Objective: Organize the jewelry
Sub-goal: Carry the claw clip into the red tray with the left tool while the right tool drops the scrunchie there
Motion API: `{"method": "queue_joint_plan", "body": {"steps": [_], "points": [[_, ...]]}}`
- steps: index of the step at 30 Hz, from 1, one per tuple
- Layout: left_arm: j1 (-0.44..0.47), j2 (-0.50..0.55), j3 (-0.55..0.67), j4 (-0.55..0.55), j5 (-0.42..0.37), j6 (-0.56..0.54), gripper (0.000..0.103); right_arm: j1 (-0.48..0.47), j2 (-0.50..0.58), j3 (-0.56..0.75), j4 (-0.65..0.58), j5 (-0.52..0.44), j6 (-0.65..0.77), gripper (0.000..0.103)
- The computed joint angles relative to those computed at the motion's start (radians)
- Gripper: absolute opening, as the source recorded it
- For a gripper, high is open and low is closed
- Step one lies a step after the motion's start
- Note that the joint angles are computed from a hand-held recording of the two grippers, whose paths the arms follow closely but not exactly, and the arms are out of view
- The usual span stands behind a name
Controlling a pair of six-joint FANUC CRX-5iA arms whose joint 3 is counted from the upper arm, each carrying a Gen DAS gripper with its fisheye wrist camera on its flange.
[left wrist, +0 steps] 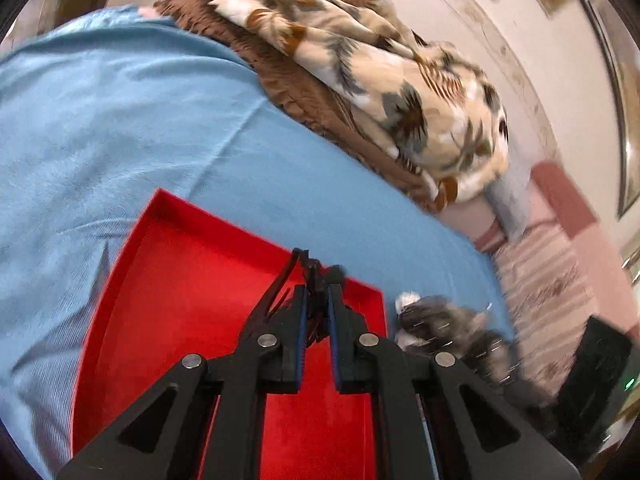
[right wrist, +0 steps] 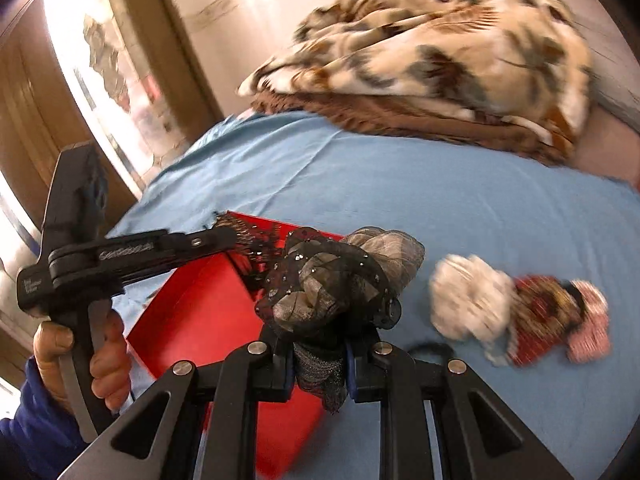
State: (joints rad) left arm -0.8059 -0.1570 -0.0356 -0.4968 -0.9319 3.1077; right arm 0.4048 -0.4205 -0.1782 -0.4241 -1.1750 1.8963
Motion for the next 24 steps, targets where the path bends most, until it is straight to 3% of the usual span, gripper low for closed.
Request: {"method": "queue_joint_plan", "body": {"steps": [4, 14, 19, 22, 24], "points": [[0.023, -0.029, -0.026, -0.038, -0.032, 0.034, 0.009, 0.137, 0.051, -0.04, 0.125, 0.09, -0.082, 0.02], [0.051, -0.098, -0.094, -0.075, -0.049, 0.124, 0.009, 0.256, 0.118, -0.089, 0.273, 0.187, -0.171, 0.024], [0.03, -0.084, -0.067, -0.121, -0.131, 0.155, 0.011, 0.295, 0.112, -0.123, 0.33, 0.22, -0.208, 0.027], [0.037, -0.098, -0.085, -0.123, -0.11, 0.165, 0.024, 0.309, 0.117, -0.132, 0.357, 0.238, -0.227, 0.03], [0.027, -0.107, -0.09, -0.145, -0.099, 0.185, 0.043, 0.317, 0.107, -0.143, 0.374, 0.254, -0.238, 0.039]]}}
